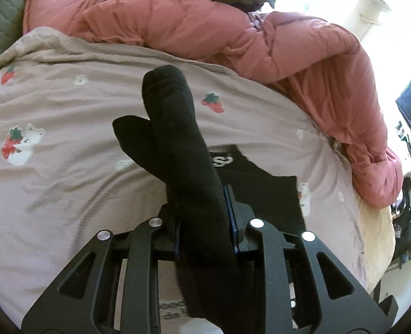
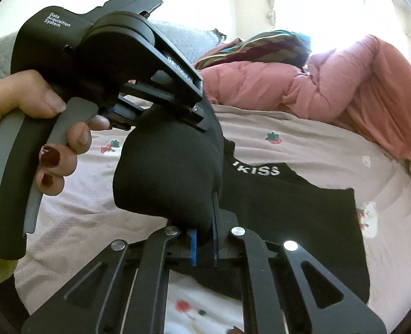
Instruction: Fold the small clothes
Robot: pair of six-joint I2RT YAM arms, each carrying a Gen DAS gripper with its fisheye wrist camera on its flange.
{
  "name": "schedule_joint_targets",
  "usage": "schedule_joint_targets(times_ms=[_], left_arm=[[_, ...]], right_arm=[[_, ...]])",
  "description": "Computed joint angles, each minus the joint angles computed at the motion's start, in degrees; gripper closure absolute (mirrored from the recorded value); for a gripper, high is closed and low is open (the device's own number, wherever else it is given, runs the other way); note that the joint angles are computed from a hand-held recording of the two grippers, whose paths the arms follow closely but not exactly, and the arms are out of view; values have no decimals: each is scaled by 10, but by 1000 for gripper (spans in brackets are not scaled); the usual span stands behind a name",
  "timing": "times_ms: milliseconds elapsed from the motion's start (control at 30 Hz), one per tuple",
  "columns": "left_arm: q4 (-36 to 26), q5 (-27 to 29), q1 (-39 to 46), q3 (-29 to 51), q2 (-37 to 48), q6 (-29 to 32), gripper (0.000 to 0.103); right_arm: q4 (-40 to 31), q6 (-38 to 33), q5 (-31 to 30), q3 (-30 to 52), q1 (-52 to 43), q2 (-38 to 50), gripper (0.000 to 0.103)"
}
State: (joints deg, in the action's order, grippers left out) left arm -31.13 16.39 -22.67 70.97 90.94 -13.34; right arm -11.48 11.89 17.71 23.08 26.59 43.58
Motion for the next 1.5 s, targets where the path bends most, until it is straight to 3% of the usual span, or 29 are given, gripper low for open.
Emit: schedule_joint_targets(times_ms=[200, 400, 700, 867, 1133, 1300, 1500], left_arm=[[-3, -45, -72, 18, 12, -32, 86], [-11, -82, -126, 45, 53, -54, 86], [-24, -130, -176, 94, 123, -63, 84], [-27, -144, -190, 107, 142, -66, 80], [2, -120, -193, 73, 115, -93, 42], [31, -124, -195, 22, 61, -88, 41], [54, -143, -180, -43, -1, -78, 41]], right_arm=[[-63, -14, -87, -18, -98, -92, 97], [-110, -40, -224, -37, -240, -145, 97], [-116, -71, -390, -53, -408, -115, 96], [-118, -74, -421, -55, -441, -99, 96], [-139, -88, -440, -52, -475, -94, 90], [-181, -123, -499, -48, -561, -84, 72], [-254, -216, -570, -39, -684, -62, 70]])
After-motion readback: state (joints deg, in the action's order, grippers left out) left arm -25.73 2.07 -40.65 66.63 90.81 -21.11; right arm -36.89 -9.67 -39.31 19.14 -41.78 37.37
